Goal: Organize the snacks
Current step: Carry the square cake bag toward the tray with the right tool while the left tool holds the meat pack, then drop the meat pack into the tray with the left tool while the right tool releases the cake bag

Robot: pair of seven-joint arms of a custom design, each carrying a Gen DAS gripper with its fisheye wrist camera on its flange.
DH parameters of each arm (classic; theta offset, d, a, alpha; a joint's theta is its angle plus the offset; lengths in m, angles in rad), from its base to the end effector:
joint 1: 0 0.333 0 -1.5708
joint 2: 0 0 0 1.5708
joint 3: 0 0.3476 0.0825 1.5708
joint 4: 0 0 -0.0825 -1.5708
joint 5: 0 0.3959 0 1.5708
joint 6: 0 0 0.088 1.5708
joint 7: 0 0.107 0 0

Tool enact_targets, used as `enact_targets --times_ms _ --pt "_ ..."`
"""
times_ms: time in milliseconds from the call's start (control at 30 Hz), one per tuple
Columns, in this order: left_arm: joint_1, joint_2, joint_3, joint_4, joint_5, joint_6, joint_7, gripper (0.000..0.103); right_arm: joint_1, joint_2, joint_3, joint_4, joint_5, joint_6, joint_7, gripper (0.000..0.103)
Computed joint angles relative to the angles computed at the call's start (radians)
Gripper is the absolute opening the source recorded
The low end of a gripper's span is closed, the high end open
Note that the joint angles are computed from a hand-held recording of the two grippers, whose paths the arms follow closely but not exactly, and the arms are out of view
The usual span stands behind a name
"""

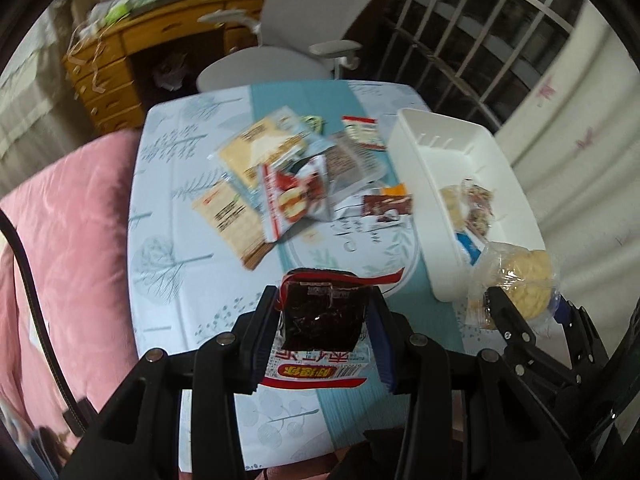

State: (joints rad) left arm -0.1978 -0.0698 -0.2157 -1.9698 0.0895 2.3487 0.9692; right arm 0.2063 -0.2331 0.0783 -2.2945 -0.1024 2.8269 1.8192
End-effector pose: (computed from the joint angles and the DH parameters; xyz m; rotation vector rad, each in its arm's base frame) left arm 0.5353 -0.2371 0.5765 -2.1653 1.8875 -0.5907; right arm 0.5023 0.1554 0.5596 -1.8441 1.6252 -0.5852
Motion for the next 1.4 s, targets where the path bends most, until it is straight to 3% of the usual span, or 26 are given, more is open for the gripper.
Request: enact_targets --times_ms 200,367,567,767,1100,1400 --pt "-0.029 0.07 -0.02 0.098 0.033 -0.015 -0.01 0.042 -0.006 -0.023 -0.049 -0.019 0.059 0.004 -0.05 0.08" --pt "-0.074 0.155 -0.029 0.205 0.098 -0.052 -0.084 0.042 0.023 -0.02 -0.121 -0.016 0.202 -0.008 -0.212 0.08" --pt "-0.153 0.288 -0.019 0.386 0.19 -0.144 -0.215 0.042 0.062 0.04 -0.227 0.059 0.46 -0.06 -0.573 0.08" --pt "-0.225 0.405 0.004 0.547 0.237 -0.214 -0.316 0.042 0.019 0.121 -0.274 0.173 0.669 -0.196 -0.862 0.08" --pt "-0.327 0.61 0.05 0.848 0.26 -0.285 -0.392 0.045 -0.145 0.257 -0.238 0.373 0.791 -0.401 -1.089 0.081" --pt "-0.371 0.688 0.093 0.972 0.269 -0.303 -0.455 0.072 -0.268 0.356 -0.156 0.517 0.776 -0.549 -1.156 0.084"
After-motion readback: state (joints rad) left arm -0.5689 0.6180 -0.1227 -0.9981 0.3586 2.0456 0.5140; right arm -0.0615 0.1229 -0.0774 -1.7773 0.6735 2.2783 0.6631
